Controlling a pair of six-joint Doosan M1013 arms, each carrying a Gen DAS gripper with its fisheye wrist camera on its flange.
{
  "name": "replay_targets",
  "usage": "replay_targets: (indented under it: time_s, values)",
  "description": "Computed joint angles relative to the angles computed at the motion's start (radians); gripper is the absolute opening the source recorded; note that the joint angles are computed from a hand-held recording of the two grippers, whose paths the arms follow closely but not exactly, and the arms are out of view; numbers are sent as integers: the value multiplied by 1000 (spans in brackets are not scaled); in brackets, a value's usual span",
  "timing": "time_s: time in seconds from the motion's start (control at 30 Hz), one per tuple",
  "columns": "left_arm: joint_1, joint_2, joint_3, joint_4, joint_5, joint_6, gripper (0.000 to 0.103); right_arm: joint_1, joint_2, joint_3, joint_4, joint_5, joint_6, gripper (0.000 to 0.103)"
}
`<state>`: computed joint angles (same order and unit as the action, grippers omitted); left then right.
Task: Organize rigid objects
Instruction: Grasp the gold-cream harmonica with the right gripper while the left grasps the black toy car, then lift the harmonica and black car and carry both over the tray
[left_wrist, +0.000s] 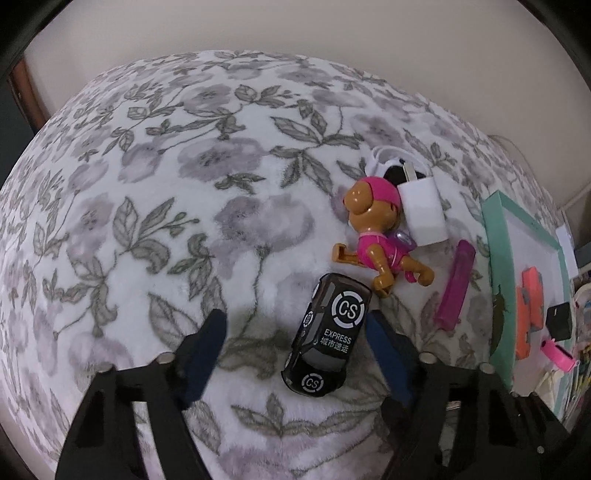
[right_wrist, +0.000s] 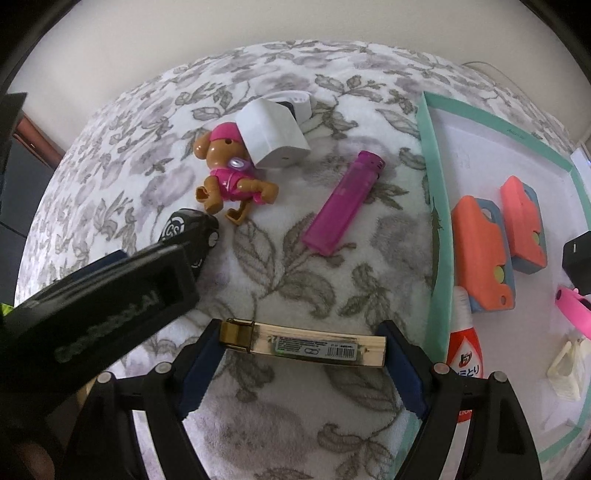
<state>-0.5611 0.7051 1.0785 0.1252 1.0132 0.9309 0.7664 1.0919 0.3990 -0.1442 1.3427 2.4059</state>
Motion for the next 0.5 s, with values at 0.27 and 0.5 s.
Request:
replay_targets:
  time_s: [0.27,0.5]
  values:
    - [-3,3,2,-23,-20,58,57,-1,7,-13,3,5,-1,85]
    - [-4,2,0,-55,-39,91,39,1,2,-5,-2,8,4,85]
